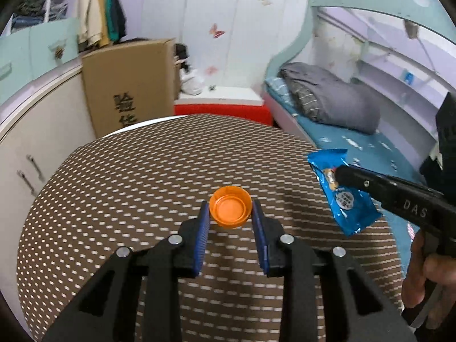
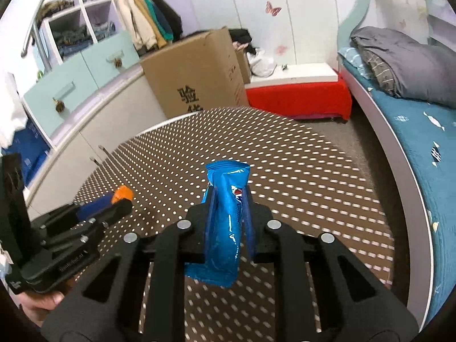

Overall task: Collect trash
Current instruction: 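Carry the cap and blue wrapper to the bin and open both grippers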

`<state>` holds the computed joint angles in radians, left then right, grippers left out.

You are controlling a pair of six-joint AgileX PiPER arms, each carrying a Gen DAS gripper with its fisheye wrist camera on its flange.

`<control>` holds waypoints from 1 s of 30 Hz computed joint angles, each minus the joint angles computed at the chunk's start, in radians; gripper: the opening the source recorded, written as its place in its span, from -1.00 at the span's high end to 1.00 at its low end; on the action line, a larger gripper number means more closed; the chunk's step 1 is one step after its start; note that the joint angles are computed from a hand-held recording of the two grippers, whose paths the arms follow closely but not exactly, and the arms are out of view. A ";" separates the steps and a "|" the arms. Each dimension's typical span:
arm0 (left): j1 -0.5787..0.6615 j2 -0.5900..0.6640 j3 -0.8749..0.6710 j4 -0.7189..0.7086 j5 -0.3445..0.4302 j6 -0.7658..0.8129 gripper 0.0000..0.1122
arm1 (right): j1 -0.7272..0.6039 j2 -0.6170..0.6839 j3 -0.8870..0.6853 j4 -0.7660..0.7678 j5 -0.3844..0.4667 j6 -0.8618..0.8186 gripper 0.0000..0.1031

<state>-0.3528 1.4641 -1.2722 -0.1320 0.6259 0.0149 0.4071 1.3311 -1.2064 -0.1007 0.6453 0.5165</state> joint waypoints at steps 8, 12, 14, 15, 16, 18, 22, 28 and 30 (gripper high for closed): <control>-0.207 0.017 -0.077 0.092 0.003 -0.151 0.49 | -0.205 -0.212 0.094 0.154 0.032 -0.184 0.64; -0.309 0.084 -0.181 0.124 0.031 -0.208 0.49 | -0.380 -0.283 0.115 0.266 0.070 -0.328 0.64; -0.357 0.119 -0.229 0.154 0.048 -0.235 0.49 | -0.479 -0.313 0.133 0.334 0.085 -0.409 0.64; -0.376 0.140 -0.258 0.152 0.059 -0.234 0.49 | -0.556 -0.330 0.148 0.395 0.098 -0.479 0.64; -0.398 0.168 -0.297 0.150 0.074 -0.233 0.48 | -0.626 -0.340 0.160 0.450 0.112 -0.544 0.64; -0.434 0.221 -0.370 0.154 0.106 -0.234 0.48 | -0.781 -0.347 0.188 0.554 0.145 -0.668 0.64; -0.509 0.361 -0.559 0.128 0.197 -0.202 0.48 | -1.038 -0.331 0.267 0.698 0.183 -0.886 0.64; -0.592 0.654 -0.944 0.075 0.411 -0.179 0.48 | -1.230 -0.183 0.384 0.815 0.174 -1.107 0.64; -0.619 0.779 -1.124 0.093 0.509 -0.193 0.48 | -1.251 -0.130 0.407 0.834 0.160 -1.145 0.64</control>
<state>-0.9722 2.2433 -2.3959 -0.0386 1.1353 -0.1777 -0.8440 1.2015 -0.7990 0.7331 0.8052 -0.6287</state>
